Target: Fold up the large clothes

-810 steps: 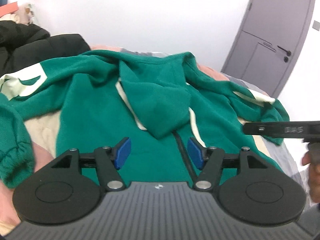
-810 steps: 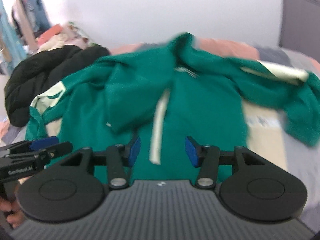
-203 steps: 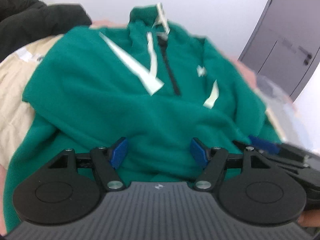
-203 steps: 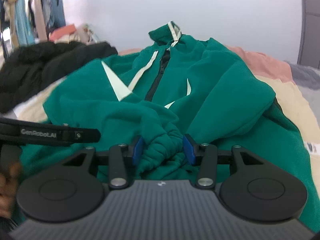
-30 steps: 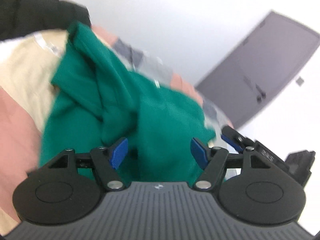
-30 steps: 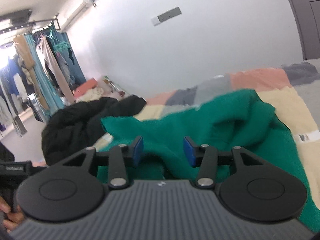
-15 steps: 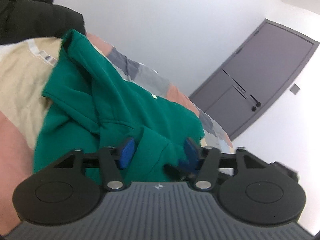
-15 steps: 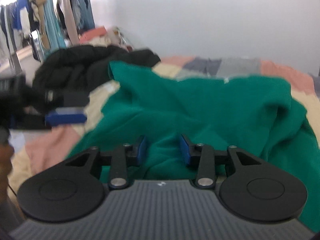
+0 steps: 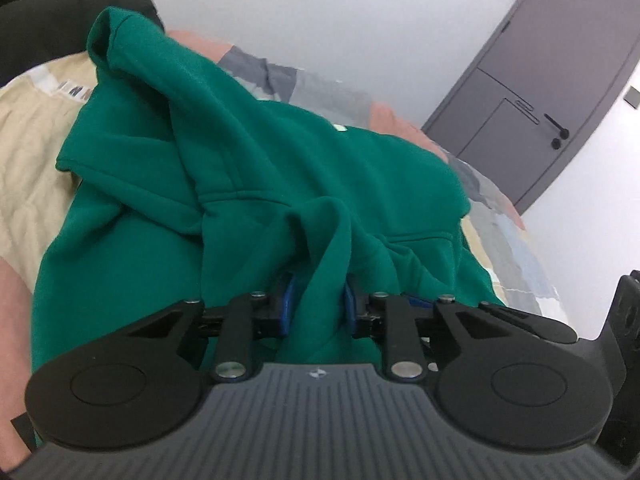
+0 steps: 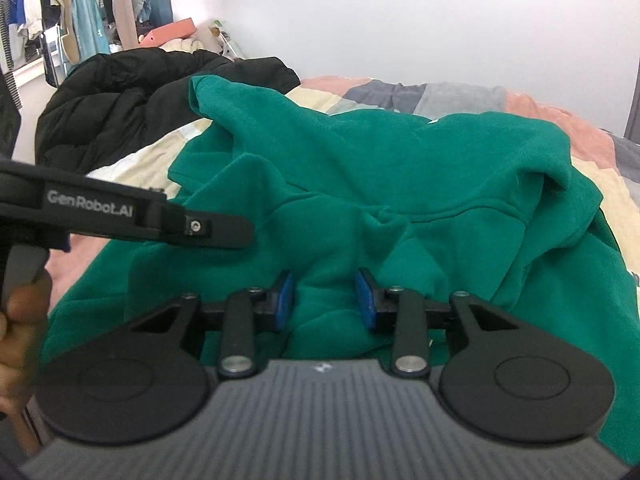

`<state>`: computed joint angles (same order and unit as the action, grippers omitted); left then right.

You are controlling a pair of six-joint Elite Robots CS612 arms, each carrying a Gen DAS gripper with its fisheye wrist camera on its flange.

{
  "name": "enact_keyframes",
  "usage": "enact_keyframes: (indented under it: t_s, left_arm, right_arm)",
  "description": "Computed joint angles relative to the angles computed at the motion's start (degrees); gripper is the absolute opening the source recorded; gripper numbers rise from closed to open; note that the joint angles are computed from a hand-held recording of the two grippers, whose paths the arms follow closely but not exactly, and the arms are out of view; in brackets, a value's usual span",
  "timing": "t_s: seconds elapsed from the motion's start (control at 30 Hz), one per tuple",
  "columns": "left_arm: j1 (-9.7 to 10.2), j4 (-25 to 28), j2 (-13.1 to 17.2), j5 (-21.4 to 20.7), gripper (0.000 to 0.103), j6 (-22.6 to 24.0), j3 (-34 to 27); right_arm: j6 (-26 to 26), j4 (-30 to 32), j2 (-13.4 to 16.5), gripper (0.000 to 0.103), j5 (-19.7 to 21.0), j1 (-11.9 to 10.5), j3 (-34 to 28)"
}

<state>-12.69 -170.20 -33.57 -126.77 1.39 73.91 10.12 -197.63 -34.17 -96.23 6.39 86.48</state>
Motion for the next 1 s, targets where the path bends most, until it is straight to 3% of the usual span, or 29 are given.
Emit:
enact_keyframes:
  t_s: [0.33, 0.53, 0.57, 0.6, 0.67, 0.73, 0.77, 0.87, 1.0]
  left_arm:
    - [-1.09, 3.51, 3.07, 4.19, 0.028, -1.80, -5.08]
    - [-0.21, 3.92, 4.53, -0.73, 0.030, -3.91, -7.68]
    - [0.09, 3.63, 4.67, -1.88, 0.038, -5.27, -8.19]
    - [0.60, 2.75, 4.90, -3.14, 0.052, -7.05, -8.83]
    - [1.24, -1.70, 5.75, -3.77, 0.064, -11.86, -9.99]
    - [1.77, -2.71, 7.01, -3.63, 0.064, -15.49, -12.43]
    - [1.93, -1.98, 7.70, -3.23, 0.064, -16.83, -13.90]
    - [1.94, 0.84, 10.06, -0.55, 0.064, -19.60, -18.38]
    - [1.68, 6.48, 13.99, -2.53, 0.062, -20.53, -25.29]
  right_arm:
    - [-0.11, 1.59, 1.93, 0.035, 0.83, -0.84, -3.78]
    - [4.02, -3.86, 2.45, 0.037, 3.97, -1.85, -3.04]
    - [5.44, -4.95, 2.11, 0.038, 5.30, -2.23, -2.36]
    - [7.13, -6.19, 1.76, 0.042, 6.69, -2.66, -1.67]
    - [11.36, -9.42, 0.95, 0.053, 8.75, -3.61, -0.06]
    - [15.34, -13.35, 0.39, 0.071, 9.10, -4.44, 1.43]
    - [17.07, -14.92, 0.14, 0.073, 8.12, -4.69, 2.10]
    - [21.03, -16.23, -0.33, 0.074, 6.00, -5.73, 3.25]
    - [23.19, -8.73, -0.16, 0.074, 2.55, -6.65, 1.68]
